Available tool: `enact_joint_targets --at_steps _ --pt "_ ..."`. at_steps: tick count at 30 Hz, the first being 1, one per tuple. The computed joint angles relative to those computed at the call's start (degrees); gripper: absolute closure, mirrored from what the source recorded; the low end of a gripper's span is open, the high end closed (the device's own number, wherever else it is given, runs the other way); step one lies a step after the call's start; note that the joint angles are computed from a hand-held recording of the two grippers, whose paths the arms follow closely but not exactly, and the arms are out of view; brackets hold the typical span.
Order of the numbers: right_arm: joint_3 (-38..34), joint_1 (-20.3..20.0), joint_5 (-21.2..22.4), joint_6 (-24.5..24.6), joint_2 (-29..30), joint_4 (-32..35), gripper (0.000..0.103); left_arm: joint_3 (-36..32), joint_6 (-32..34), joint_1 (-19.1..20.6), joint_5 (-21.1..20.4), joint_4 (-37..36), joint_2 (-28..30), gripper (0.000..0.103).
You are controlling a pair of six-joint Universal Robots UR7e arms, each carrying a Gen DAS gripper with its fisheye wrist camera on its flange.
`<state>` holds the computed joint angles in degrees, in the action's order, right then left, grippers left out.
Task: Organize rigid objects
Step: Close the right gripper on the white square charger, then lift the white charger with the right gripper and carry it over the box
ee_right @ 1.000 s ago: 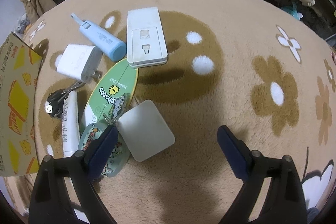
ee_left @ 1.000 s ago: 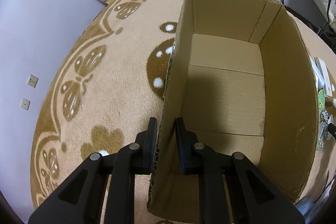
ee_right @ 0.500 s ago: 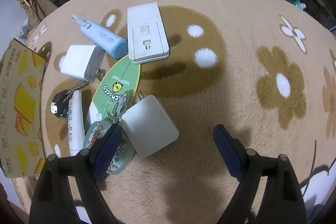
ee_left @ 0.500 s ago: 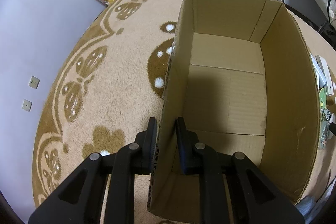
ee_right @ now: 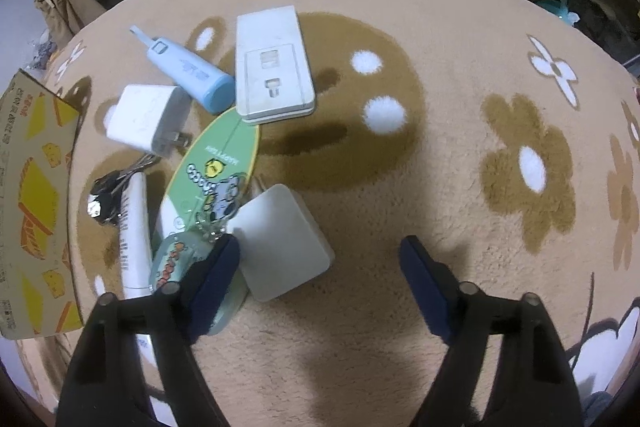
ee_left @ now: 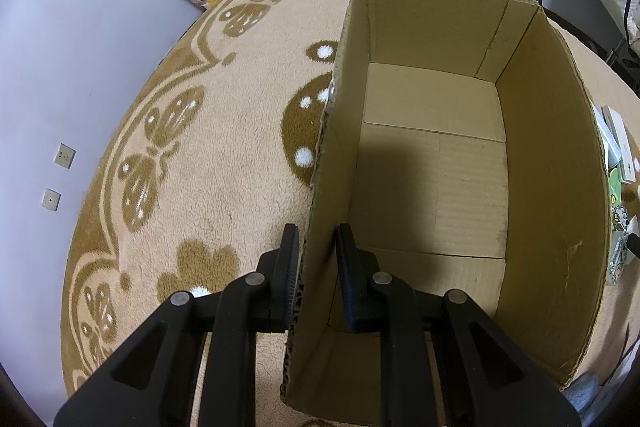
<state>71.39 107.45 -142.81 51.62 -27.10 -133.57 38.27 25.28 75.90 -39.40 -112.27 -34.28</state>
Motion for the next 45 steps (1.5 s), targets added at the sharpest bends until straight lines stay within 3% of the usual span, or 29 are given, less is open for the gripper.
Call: enact_joint_targets --at_steps 6,8,9,11,12,13,16,21,29,33,38,45 --pt "0.0 -0.51 3.06 -1.91 0.17 -2.34 0.018 0.38 0.4 -0.03 0.22 -0.49 -0.11 0.084" --pt "-1.53 -0.47 1.98 -2.14 0.99 0.41 0.018 0.38 0.36 -0.01 0.15 -0.47 -0.12 0.084" --pt "-2.24 -0.42 1.37 -2.33 1.39 1.31 0.02 0.37 0.34 -0.02 0.18 -0.47 -0.11 0.084" --pt "-2.99 -0.35 1.02 -3.28 2.04 1.04 0.035 0.37 0.5 -0.02 0.21 -0.55 -0.1 0.084" --pt "-3.47 -0.39 1.31 -3.1 2.26 1.64 0.048 0.33 0.51 -0.03 0.24 -0.52 -0.07 0.084" --pt "-4.9 -0.44 1.09 -2.06 2.98 4.64 0.051 0.42 0.6 -0.04 0.27 -0.62 -0.11 0.084" --pt "-6.78 -0.16 -0.46 -1.72 4.07 8.01 0.052 0.56 0.55 -0.05 0.3 -0.67 -0.18 0.084" --pt "-5.36 0.64 -1.58 -2.71 3.61 2.24 0.055 0.58 0.71 -0.04 0.28 -0.69 -0.21 0.084" --pt "-5.56 2.38 -2.73 -9.4 3.57 -8.82 0.055 0.47 0.99 -0.02 0.51 -0.86 0.0 0.085" --pt "-6.19 4.03 -3.07 -15.25 4.66 -15.02 0.055 0.5 0.51 -0.06 0.57 -0.65 -0.03 0.085" --pt "-12.82 6.1 -3.79 -22.57 8.36 -16.92 0.055 -0.08 -0.04 0.0 0.08 0.0 0.11 0.085" --pt "-32.13 7.88 -0.72 -32.35 18.53 -13.25 0.055 1.55 1.25 -0.01 -0.39 -1.49 -0.73 0.086"
